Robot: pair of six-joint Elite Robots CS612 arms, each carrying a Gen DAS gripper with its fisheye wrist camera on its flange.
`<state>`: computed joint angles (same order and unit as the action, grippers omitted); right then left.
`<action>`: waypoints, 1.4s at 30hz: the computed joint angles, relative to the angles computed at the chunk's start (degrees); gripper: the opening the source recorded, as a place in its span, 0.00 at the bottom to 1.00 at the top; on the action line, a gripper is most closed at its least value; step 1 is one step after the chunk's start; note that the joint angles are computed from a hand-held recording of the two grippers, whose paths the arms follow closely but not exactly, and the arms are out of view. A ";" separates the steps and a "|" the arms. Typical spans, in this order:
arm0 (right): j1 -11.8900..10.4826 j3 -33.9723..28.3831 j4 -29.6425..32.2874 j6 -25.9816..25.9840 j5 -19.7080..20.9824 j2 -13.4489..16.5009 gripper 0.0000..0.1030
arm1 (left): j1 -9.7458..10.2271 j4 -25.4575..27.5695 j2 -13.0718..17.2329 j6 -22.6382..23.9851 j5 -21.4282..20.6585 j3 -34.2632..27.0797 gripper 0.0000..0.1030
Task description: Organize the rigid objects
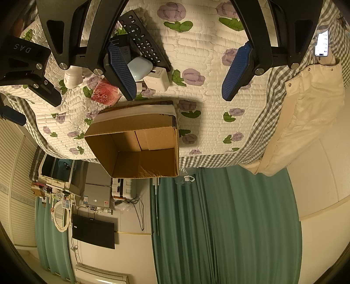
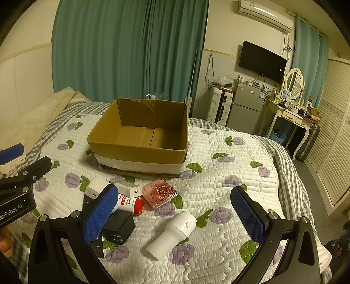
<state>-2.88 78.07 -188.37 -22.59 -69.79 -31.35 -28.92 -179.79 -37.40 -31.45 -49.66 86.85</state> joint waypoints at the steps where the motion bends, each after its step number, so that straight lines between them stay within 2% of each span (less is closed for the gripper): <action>1: 0.11 -0.12 0.26 0.03 -0.12 -0.13 1.00 | 0.01 -0.03 0.02 0.00 0.02 -0.01 0.80; 34: 0.34 -0.32 0.75 -0.47 -0.40 0.14 1.00 | -0.08 0.20 -0.01 -0.24 0.22 0.01 0.80; 42: -0.13 1.61 -1.26 -0.35 0.65 -1.37 1.00 | -0.73 -1.65 -0.79 0.15 1.09 1.12 0.80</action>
<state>-3.01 79.68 -189.64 -22.94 -69.14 -32.72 -29.66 -181.44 -38.19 -31.30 -48.57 87.97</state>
